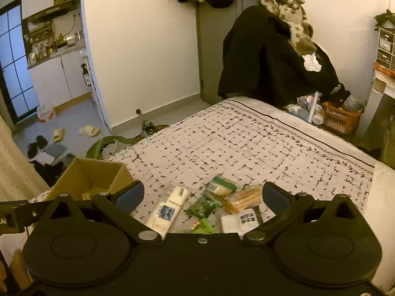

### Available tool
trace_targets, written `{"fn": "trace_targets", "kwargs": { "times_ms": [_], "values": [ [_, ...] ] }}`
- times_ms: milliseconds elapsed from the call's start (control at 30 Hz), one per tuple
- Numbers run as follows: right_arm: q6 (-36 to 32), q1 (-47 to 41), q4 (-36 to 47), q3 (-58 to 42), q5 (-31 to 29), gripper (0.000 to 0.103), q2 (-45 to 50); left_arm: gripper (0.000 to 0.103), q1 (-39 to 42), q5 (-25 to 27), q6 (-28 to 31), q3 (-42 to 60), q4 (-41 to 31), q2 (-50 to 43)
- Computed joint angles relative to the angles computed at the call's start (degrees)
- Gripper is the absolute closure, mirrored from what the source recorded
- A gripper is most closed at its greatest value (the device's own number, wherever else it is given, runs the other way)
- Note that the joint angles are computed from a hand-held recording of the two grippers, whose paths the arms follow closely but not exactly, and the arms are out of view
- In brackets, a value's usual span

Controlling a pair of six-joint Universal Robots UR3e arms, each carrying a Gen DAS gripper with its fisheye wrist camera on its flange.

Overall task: Organize snacks
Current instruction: 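Move both tools back toward the snack pile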

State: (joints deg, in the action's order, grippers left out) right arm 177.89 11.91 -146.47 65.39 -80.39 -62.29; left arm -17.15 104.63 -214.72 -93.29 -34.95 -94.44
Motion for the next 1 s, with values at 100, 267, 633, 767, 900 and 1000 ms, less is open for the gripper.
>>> {"fn": "trace_targets", "kwargs": {
  "times_ms": [100, 267, 633, 767, 900, 1000],
  "values": [
    [0.29, -1.51, 0.34, 1.16, 1.25, 0.000, -0.51, 0.000, -1.23, 1.20, -0.07, 1.89, 0.20, -2.14],
    [0.93, -3.37, 0.12, 2.23, 2.32, 0.000, -0.37, 0.000, -3.61, 3.57, -0.95, 6.13, -0.90, -6.32],
    [7.03, -6.38, 0.01, 5.16, 0.99, 0.000, 0.59, 0.001, -5.96, 2.13, -2.00, 13.25, -0.32, -14.62],
    [7.37, -6.77, -0.38, 6.32, 0.71, 0.000, 0.79, 0.003, -5.91, -1.19, -2.96, 13.89, 1.80, -17.34],
    [7.37, -7.00, -1.51, 7.22, 0.93, 0.000, 0.83, 0.005, -6.31, -2.80, -3.37, 14.23, 3.32, -20.11],
    [7.09, -7.35, -0.71, 6.96, 1.29, 0.001, 1.36, 0.006, -6.53, -3.88, -3.83, 15.14, 3.53, -22.15]
  ]
}}
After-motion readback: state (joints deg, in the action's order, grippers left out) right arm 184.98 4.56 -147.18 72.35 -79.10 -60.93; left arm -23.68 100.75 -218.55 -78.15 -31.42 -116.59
